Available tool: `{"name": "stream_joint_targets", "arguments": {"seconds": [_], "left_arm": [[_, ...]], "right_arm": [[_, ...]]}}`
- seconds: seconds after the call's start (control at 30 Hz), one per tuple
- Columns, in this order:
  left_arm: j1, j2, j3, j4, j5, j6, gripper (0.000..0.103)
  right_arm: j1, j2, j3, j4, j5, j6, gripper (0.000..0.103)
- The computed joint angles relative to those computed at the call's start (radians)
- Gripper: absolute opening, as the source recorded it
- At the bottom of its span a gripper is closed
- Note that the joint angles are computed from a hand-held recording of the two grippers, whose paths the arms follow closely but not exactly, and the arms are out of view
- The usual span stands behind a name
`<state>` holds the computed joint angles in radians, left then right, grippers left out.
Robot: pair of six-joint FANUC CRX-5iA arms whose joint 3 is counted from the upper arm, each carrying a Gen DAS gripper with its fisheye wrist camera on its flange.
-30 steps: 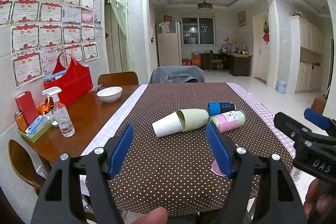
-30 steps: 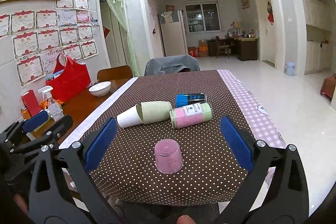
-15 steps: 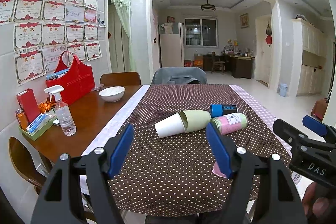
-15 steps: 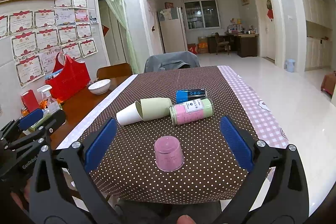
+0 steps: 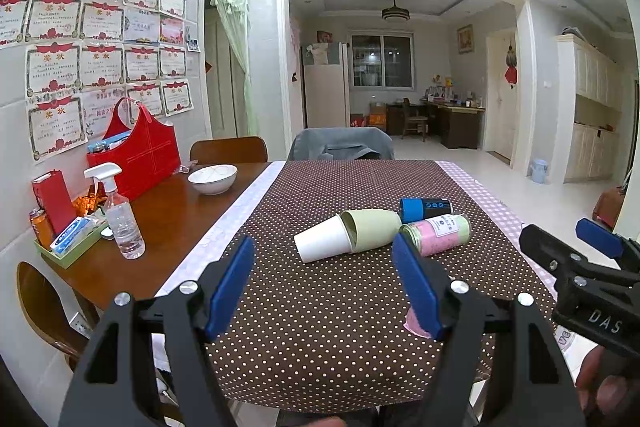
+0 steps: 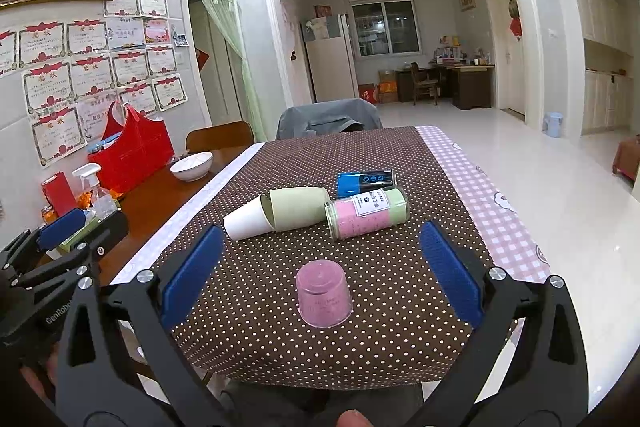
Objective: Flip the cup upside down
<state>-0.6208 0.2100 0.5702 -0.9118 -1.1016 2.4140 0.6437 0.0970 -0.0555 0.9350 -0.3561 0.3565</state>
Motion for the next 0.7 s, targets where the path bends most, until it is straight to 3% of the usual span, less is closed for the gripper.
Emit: {"name": "stream_joint_targets", "arguments": {"seconds": [0.47, 0.7], "left_arm": [[0.003, -0.013, -0.024, 0.001, 0.033, 0.007, 0.071], [0.003, 0.003, -0.002, 0.007, 0.004, 0.001, 0.071]], "right_arm": [[0.005, 0.001, 0.009, -0.024, -0.007, 0.020, 0.097], [0.004, 0.001, 0.005, -0.013, -0.003, 0.009, 0.097]]}}
